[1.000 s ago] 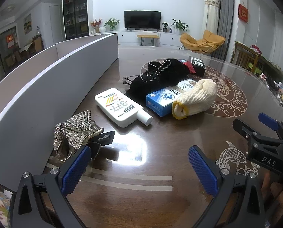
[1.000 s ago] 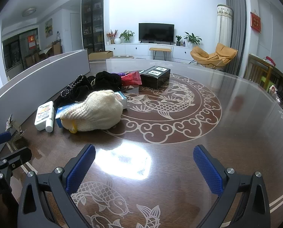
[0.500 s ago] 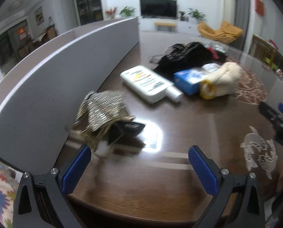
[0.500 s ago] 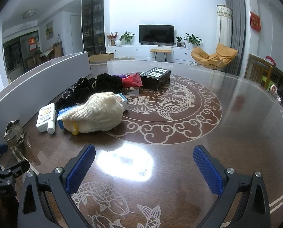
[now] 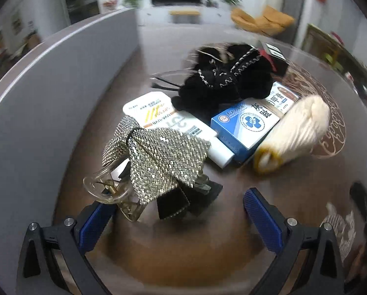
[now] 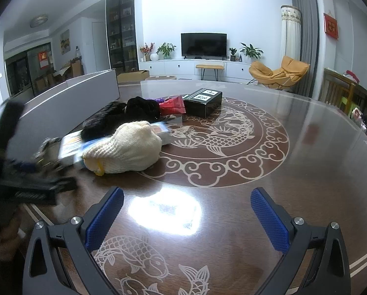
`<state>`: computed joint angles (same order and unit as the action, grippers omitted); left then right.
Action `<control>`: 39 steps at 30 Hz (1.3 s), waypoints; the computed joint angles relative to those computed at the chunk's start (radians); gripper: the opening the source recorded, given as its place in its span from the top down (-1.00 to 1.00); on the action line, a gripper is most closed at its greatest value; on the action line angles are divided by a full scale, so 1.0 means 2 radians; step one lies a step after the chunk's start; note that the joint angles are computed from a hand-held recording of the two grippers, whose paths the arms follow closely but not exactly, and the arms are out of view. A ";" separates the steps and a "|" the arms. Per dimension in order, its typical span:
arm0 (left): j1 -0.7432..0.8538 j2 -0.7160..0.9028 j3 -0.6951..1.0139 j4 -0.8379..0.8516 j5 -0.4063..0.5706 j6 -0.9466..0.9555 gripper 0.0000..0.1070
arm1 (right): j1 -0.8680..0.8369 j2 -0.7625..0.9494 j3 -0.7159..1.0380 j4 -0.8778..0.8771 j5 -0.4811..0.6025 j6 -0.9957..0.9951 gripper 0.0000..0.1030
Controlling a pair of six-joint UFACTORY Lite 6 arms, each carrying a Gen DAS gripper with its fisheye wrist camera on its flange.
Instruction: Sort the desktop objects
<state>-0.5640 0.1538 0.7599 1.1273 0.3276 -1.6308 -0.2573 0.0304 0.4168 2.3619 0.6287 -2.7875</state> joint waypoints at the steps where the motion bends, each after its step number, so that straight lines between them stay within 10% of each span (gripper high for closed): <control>1: 0.005 0.023 0.030 -0.037 -0.004 0.050 -0.93 | -0.001 -0.002 -0.002 0.001 0.002 -0.001 -1.00; 5: 0.018 0.102 0.133 -0.126 -0.007 0.170 -0.93 | -0.002 -0.008 -0.006 0.001 0.001 0.001 -1.00; 15: -0.015 -0.013 -0.033 0.149 -0.005 -0.146 -0.93 | -0.003 -0.013 -0.008 -0.006 -0.004 0.008 -1.00; 39: -0.014 -0.013 -0.037 0.169 -0.001 -0.168 -0.93 | 0.015 0.007 0.014 0.006 -0.035 0.004 -1.00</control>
